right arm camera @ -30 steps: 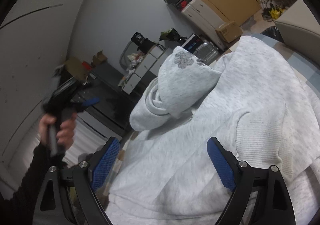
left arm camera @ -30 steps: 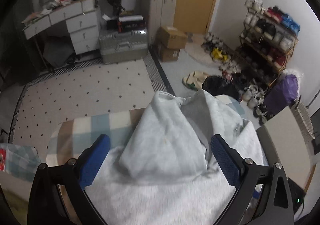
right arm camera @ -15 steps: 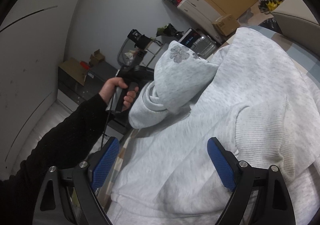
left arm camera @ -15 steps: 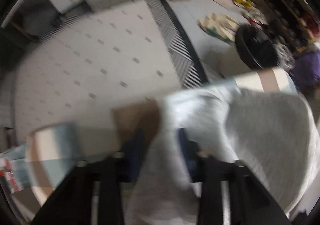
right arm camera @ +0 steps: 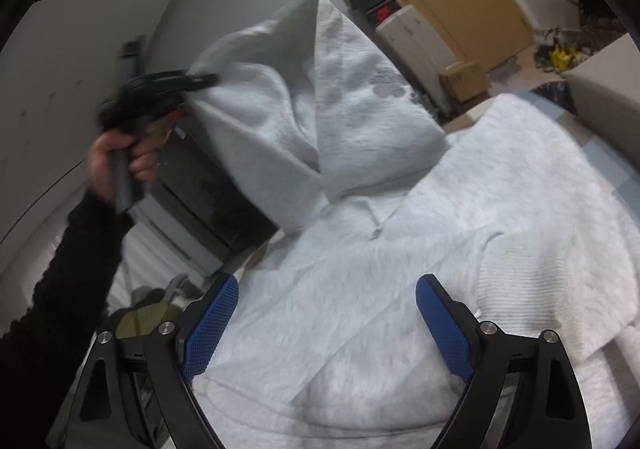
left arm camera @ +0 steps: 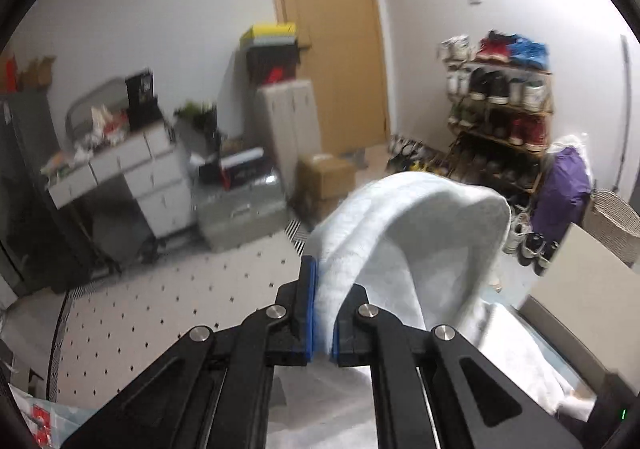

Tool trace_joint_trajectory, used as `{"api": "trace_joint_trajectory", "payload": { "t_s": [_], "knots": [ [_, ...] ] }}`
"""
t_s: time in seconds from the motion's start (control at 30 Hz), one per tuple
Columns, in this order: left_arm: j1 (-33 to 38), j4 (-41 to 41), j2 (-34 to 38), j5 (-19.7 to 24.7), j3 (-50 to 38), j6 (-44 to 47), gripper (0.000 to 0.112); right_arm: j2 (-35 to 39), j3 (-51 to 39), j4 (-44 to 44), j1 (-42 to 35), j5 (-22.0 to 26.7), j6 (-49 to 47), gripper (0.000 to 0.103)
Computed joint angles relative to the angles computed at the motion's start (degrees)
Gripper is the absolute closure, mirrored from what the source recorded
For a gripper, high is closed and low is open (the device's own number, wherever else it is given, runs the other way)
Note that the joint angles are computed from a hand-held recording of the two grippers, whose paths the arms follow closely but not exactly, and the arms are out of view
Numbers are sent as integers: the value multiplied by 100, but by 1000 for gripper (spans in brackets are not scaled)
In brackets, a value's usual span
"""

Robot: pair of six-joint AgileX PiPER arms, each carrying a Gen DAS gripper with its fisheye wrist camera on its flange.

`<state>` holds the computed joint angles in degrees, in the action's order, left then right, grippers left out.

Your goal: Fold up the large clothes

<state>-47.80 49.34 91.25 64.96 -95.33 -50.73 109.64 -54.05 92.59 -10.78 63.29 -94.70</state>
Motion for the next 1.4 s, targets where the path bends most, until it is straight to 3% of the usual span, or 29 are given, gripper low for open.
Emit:
{"api": "trace_joint_trajectory", "payload": {
  "t_s": [0.1,0.17,0.23,0.3,0.37,0.43,0.47,0.53,0.6,0.7,0.8,0.9,1.07,1.17,1.27,1.4],
  "knots": [
    [-887,727,-410,158,1156,-1060,110,-503,-145,-269,-10,-374,570,11],
    [-1121,928,-643,-88,1838,-1740,110,-1118,-390,-523,193,-1166,1098,11],
    [-1324,1094,-819,-185,2295,-2393,110,-1432,-1064,-1340,573,-1992,1966,9],
    [-1274,934,-984,-400,2398,-2686,110,-1316,-1835,-2485,1008,-2522,3032,3],
    [-1347,1166,-1064,-378,2430,-3068,110,-847,-2650,-3631,1463,-2786,3856,4],
    [-1226,1203,-950,-421,2250,-2883,110,-342,-3391,-4777,1809,-2856,4895,11],
    [-1092,1113,-889,-567,2143,-2773,110,-143,-3777,-5350,1929,-2695,5468,24],
    [-936,883,-904,-736,2126,-2663,110,195,-4472,-6059,2133,-2263,6098,85],
    [-849,822,-877,-723,2100,-2598,110,304,-4835,-6285,2229,-1978,6269,88],
    [-611,727,-1137,-984,2273,-2673,110,116,-4992,-6070,2262,-2037,6321,95],
    [-476,641,-1261,-1225,2284,-2821,110,231,-5705,-5645,2141,-1499,6504,97],
    [-613,570,-1318,-1412,2380,-2948,110,-86,-5410,-4974,2048,-1560,5982,98],
    [-1006,464,-1523,-1855,3160,-3583,110,-634,-4139,-3868,1693,-1317,4644,99],
    [-1364,624,-1412,-1637,3386,-3933,110,-1051,-3095,-3528,1440,-1253,3835,99],
    [-1600,495,-1075,-1253,3174,-3857,110,-1439,-2165,-3727,1463,-1669,3266,98],
    [-1855,560,-845,-972,3074,-3979,110,-1608,-1598,-3937,1385,-1734,2911,98]
  ]
}}
